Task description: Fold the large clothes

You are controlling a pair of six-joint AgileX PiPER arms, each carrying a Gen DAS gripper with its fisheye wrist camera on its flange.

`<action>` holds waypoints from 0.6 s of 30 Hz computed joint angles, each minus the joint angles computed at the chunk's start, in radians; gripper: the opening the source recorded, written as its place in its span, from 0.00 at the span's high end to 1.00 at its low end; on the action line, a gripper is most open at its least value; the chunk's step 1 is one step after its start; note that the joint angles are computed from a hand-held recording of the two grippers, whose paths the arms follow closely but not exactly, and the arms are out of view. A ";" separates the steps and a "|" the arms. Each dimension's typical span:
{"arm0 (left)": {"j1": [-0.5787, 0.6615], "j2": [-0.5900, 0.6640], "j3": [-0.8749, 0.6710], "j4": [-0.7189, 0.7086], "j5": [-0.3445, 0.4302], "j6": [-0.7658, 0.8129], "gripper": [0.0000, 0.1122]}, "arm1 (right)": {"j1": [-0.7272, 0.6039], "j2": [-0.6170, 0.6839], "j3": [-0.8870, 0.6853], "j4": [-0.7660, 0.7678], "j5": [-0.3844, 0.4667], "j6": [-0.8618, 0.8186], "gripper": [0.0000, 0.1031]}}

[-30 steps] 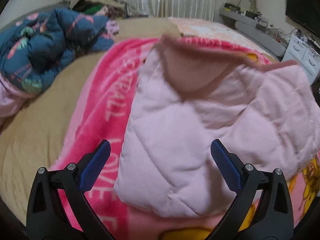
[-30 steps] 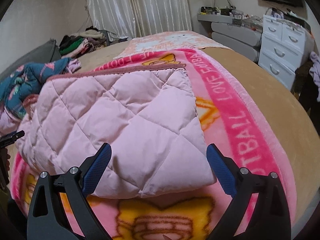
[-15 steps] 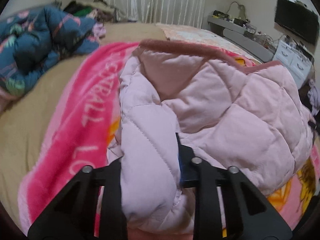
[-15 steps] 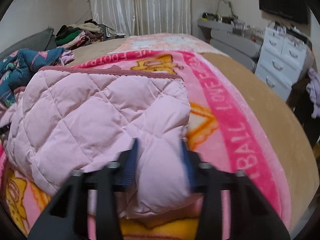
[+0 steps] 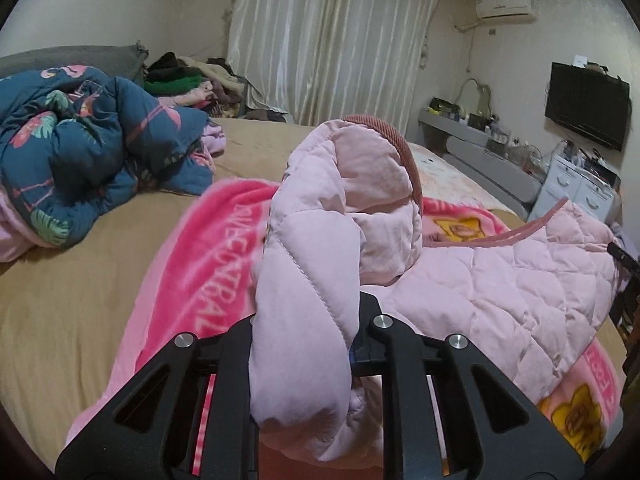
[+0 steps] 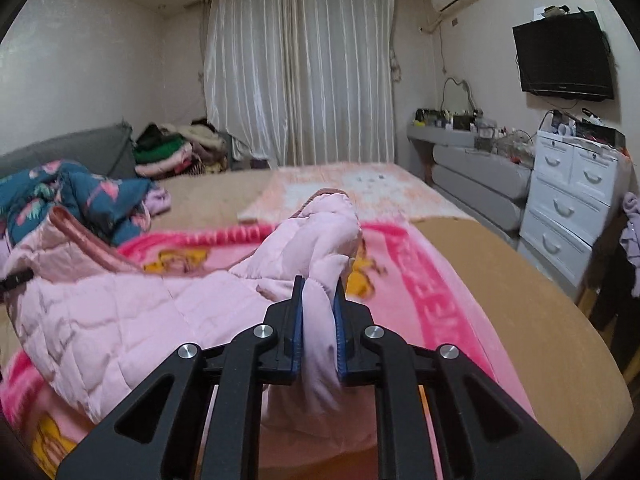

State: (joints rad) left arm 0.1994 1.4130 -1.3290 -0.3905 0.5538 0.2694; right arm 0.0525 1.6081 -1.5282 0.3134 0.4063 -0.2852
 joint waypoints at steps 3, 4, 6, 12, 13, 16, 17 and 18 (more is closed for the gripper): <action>-0.005 0.048 -0.051 0.030 -0.007 -0.054 0.91 | 0.001 0.065 -0.094 -0.015 0.015 0.024 0.89; -0.013 0.061 -0.063 0.053 -0.009 -0.081 0.91 | 0.002 0.087 -0.119 -0.030 0.021 0.041 0.89; -0.028 0.097 -0.094 0.098 -0.010 -0.117 0.91 | 0.007 0.108 -0.133 -0.054 0.015 0.065 0.89; -0.054 0.179 -0.139 0.189 -0.011 -0.165 0.91 | 0.002 0.161 -0.127 -0.082 -0.019 0.106 0.89; -0.053 0.190 -0.143 0.190 -0.012 -0.165 0.91 | -0.004 0.174 -0.133 -0.077 -0.017 0.106 0.89; -0.059 0.220 -0.158 0.220 -0.014 -0.188 0.91 | -0.007 0.204 -0.144 -0.078 -0.009 0.115 0.89; -0.065 0.236 -0.166 0.249 -0.011 -0.209 0.91 | -0.004 0.218 -0.157 -0.108 -0.001 0.136 0.89; -0.066 0.247 -0.170 0.259 -0.010 -0.214 0.91 | 0.002 0.225 -0.162 -0.132 -0.002 0.157 0.89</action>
